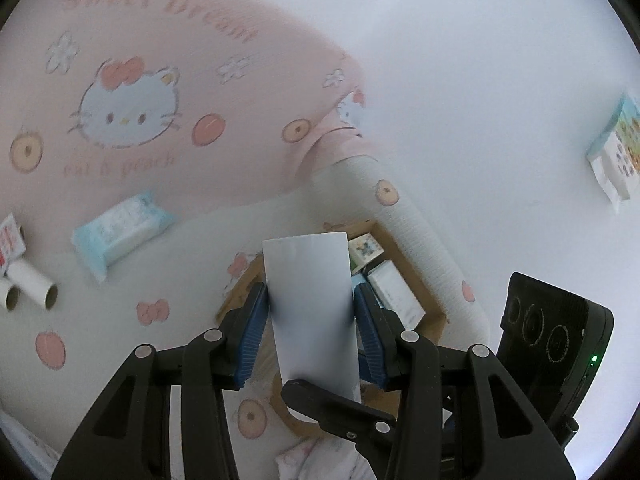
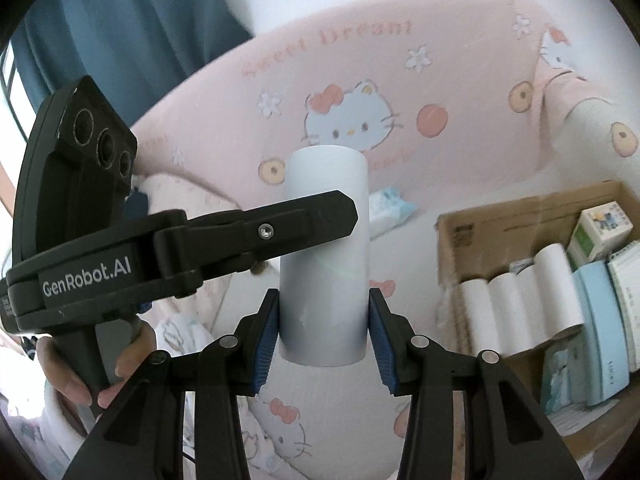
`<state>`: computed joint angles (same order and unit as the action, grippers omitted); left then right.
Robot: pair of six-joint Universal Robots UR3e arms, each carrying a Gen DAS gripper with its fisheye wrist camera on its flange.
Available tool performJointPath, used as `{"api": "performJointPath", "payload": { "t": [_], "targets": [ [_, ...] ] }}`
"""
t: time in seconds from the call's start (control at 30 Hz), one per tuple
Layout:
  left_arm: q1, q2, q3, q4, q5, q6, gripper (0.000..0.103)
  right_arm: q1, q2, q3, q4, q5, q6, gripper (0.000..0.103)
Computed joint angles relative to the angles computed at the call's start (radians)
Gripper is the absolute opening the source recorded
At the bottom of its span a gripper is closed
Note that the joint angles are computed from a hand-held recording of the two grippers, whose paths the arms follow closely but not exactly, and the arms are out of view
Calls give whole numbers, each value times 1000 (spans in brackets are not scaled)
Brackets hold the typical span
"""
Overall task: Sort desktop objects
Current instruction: 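Carry the upright white tube with both grippers over the cardboard box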
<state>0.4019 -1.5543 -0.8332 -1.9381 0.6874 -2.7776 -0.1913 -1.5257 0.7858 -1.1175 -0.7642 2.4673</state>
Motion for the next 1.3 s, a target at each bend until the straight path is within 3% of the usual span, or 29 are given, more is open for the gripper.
{"api": "performJointPath", "payload": {
  "t": [0.3, 0.43, 0.63, 0.67, 0.7, 0.73, 0.93, 1.3],
  "targets": [
    [-164, -137, 180, 132, 51, -165, 48, -112, 98, -252, 157, 62, -67, 40],
    [-225, -220, 276, 117, 63, -218, 48, -145, 114, -284, 169, 44, -87, 40],
    [-320, -294, 318, 77, 77, -252, 48, -201, 95, -197, 113, 15, -101, 40],
    [-354, -294, 301, 115, 117, -278, 48, -214, 102, -204, 129, 13, -110, 40],
    [-396, -276, 263, 208, 241, -385, 48, -222, 103, -198, 131, 10, -117, 40],
    [-427, -285, 266, 230, 281, -409, 48, -227, 95, -177, 120, 6, -123, 40],
    [-507, -396, 424, 150, 352, -424, 48, -259, 69, -91, 73, -31, -148, 40],
    [-538, -506, 556, 57, 364, -464, 48, -278, 105, -81, 80, -46, -107, 40]
  ]
}}
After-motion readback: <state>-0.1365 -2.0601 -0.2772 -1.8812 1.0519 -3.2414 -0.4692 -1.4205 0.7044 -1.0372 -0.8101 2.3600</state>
